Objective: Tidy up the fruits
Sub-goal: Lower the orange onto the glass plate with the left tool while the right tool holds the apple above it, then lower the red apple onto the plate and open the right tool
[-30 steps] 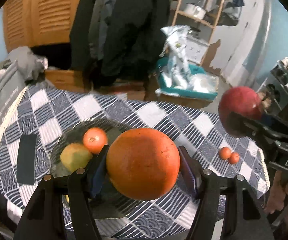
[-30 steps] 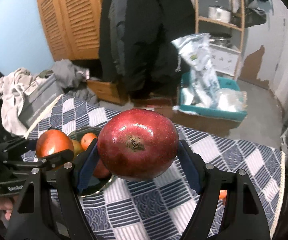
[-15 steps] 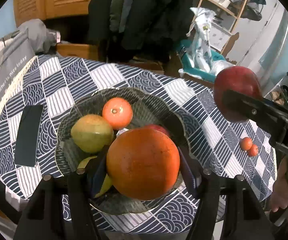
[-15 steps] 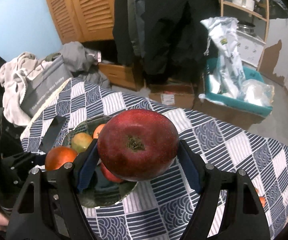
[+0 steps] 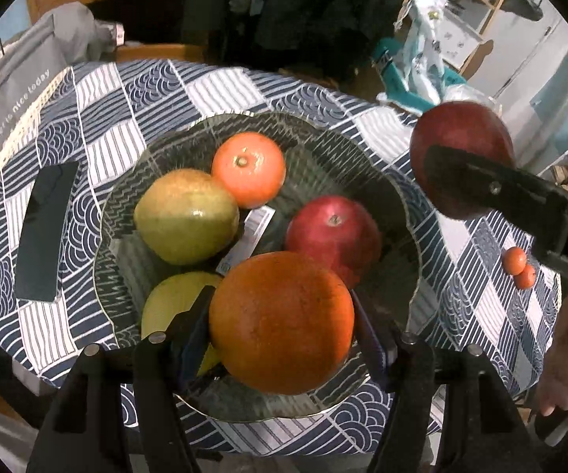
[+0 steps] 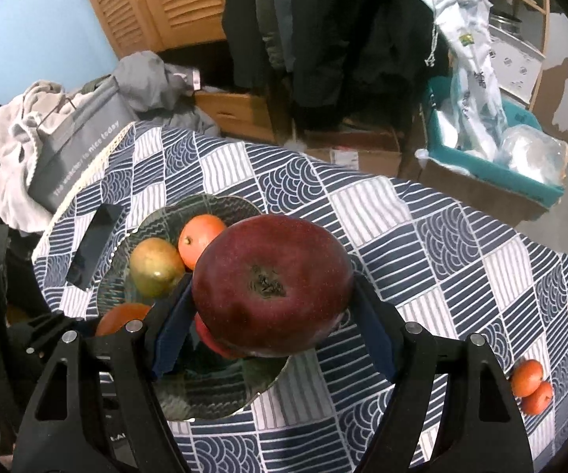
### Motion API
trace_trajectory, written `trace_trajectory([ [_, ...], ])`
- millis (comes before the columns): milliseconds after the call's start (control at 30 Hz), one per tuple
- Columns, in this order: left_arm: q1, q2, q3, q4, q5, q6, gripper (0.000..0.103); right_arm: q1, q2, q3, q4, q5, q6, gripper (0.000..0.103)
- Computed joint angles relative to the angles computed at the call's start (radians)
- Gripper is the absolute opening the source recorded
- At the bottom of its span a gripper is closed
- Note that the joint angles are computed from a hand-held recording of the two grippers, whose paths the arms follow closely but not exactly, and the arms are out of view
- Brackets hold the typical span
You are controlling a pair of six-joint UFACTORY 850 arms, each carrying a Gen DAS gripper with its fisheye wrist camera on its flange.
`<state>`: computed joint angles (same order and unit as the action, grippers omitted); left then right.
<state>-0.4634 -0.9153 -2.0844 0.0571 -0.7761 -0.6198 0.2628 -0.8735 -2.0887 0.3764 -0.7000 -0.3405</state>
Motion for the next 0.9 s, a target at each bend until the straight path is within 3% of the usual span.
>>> trace_trajectory([
  [67,0.003,0.015,0.027,0.0,0.031,-0.013,0.068,0.001,-0.016,-0.02,0.007,-0.013,-0.005,0.077],
  [200,0.004,0.036,0.048,0.025,0.063,-0.024,0.079,0.005,-0.047,-0.064,0.018,-0.041,-0.009,0.077],
  [433,0.02,0.053,0.06,0.099,0.037,-0.13,0.079,0.011,-0.123,-0.172,0.032,-0.107,0.003,0.077],
  [733,0.057,0.106,0.14,0.228,0.061,-0.35,0.079,0.03,-0.207,-0.289,0.027,-0.182,0.014,0.077],
  [900,0.071,0.119,0.164,0.221,0.077,-0.371,0.079,0.04,-0.223,-0.315,0.018,-0.188,0.019,0.078],
])
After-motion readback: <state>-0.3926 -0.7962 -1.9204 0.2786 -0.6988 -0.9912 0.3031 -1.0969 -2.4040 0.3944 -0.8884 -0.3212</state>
